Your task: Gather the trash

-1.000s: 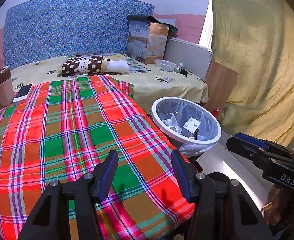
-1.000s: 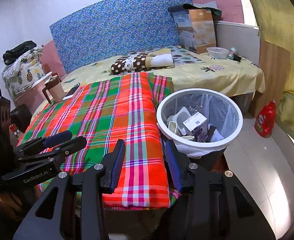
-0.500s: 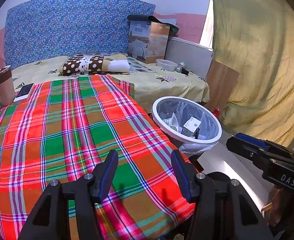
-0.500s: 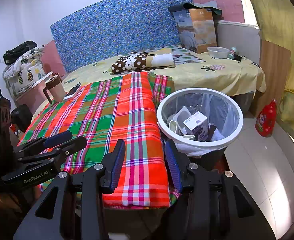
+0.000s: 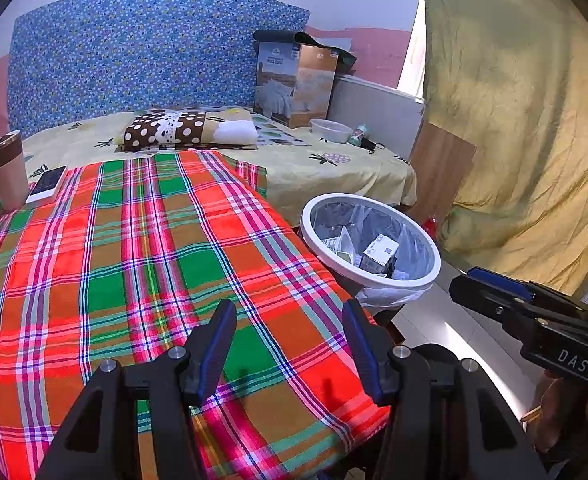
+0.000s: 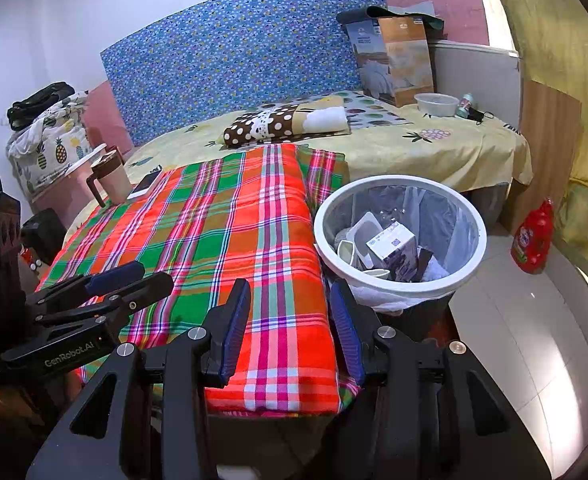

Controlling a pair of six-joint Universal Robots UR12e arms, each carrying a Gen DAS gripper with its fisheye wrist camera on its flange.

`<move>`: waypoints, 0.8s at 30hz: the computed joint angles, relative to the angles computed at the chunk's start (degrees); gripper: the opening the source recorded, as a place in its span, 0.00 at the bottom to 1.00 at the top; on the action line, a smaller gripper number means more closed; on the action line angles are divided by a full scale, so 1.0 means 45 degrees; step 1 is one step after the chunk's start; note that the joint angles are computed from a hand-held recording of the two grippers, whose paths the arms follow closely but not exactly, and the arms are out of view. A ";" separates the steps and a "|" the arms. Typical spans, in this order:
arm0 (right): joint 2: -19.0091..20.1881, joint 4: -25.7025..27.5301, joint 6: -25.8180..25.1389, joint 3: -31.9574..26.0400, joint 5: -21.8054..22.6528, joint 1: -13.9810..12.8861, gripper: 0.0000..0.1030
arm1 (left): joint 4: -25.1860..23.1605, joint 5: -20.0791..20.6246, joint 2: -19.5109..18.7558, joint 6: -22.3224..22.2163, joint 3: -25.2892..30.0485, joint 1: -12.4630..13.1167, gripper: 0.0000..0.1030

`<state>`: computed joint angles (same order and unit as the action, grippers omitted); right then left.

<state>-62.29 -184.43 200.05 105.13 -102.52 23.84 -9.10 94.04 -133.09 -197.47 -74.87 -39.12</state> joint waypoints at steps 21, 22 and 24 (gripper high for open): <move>-0.0009 0.0058 0.0042 0.0016 0.0019 0.0033 0.43 | -0.0010 0.0076 -0.0005 0.0003 0.0019 -0.0019 0.53; -0.0007 0.0058 0.0026 0.0016 0.0033 0.0015 0.43 | -0.0061 0.0204 -0.0014 0.0057 0.0049 -0.0043 0.53; -0.0007 0.0058 0.0026 0.0016 0.0033 0.0015 0.43 | -0.0069 0.0341 -0.0020 0.0152 0.0066 -0.0064 0.53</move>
